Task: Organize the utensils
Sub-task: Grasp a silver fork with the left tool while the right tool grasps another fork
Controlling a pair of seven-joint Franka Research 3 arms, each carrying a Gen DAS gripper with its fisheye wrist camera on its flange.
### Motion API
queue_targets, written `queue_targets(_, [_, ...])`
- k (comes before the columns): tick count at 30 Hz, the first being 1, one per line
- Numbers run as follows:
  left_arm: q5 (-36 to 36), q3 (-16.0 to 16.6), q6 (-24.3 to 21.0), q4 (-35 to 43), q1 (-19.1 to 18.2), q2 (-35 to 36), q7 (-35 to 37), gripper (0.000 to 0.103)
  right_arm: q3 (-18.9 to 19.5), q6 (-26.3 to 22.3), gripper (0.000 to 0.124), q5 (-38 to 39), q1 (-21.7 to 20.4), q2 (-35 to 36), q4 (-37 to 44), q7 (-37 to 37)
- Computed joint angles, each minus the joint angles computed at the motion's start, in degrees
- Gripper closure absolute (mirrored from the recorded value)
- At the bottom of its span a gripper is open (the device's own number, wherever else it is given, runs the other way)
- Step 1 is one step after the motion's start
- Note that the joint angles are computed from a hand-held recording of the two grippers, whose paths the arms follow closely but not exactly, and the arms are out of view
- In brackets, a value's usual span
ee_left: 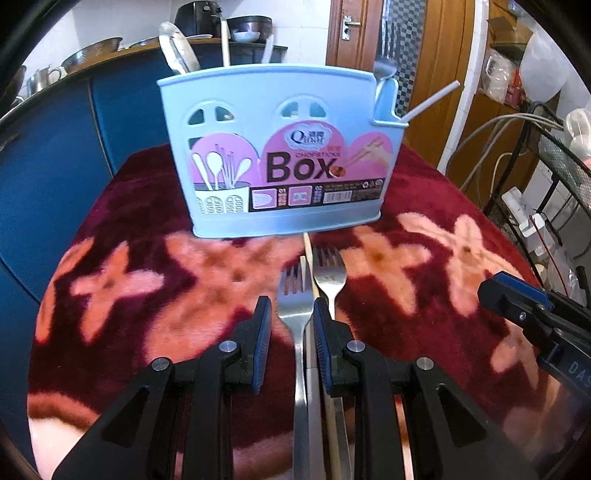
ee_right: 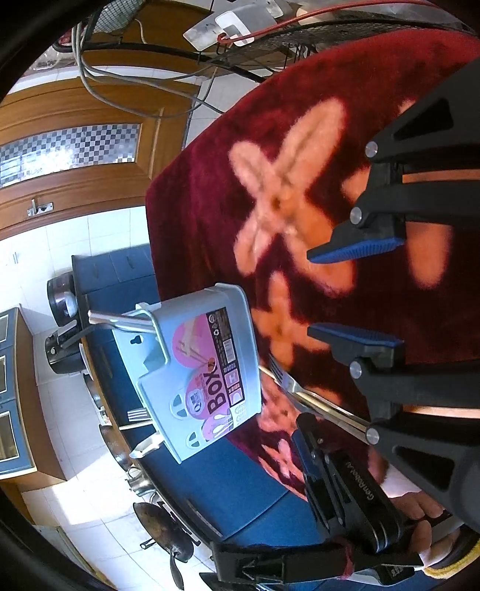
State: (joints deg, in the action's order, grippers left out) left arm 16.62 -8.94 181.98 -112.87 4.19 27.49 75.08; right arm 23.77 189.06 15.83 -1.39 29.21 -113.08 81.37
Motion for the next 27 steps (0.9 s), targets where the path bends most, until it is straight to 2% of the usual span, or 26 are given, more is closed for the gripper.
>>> queue_targets(3, [0.30,-0.53,-0.42,0.51,0.23,0.50,0.72,0.079,0.90,-0.10,0.088,-0.20,-0.98,0.51,0.24,-0.02])
queue_targets(8, [1.04,2.48,-1.49,2.16,-2.85,1.42,-0.13,0.079,1.93,-0.19,0.088,-0.24,-2.08,1.08,0.44,-0.01])
queue_targets(15, [-0.65,-2.38,-2.77,3.83,1.53,2.83,2.40,0.080,2.74,-0.28,0.088,-0.28,-2.96,1.40,0.50,0.00])
queue_targets(16, [-0.97,-3.26,-2.59,3.78,2.41,2.90,3.05,0.082,2.75,-0.31,0.088,-0.26,-2.98,1.47,0.58,0.02])
queue_targets(17, [-1.46,-4.72,-2.22,3.55,3.81,2.92,3.87,0.089,2.76,-0.35,0.088,-0.25,-3.00,1.54,0.65,0.01])
queue_targets(18, [-1.69,-4.86,-2.03,3.38,4.05,2.81,4.12,0.092,2.87,-0.33,0.088,-0.24,-3.11,1.61,0.68,-0.01])
queue_targets(23, [-2.20,-3.88,-1.21,2.92,3.74,2.33,3.97,0.092,3.18,-0.50,0.088,-0.25,-3.39,1.82,0.87,-0.17])
queue_targets(25, [-2.09,-2.79,-1.65,3.11,2.83,2.25,3.57,0.092,3.29,-0.57,0.088,-0.22,-3.43,1.89,0.91,-0.28])
queue_targets(27, [-1.79,-0.26,-3.57,4.04,0.58,2.46,2.42,0.092,3.36,-0.74,0.088,-0.16,-3.48,1.81,0.88,-0.42])
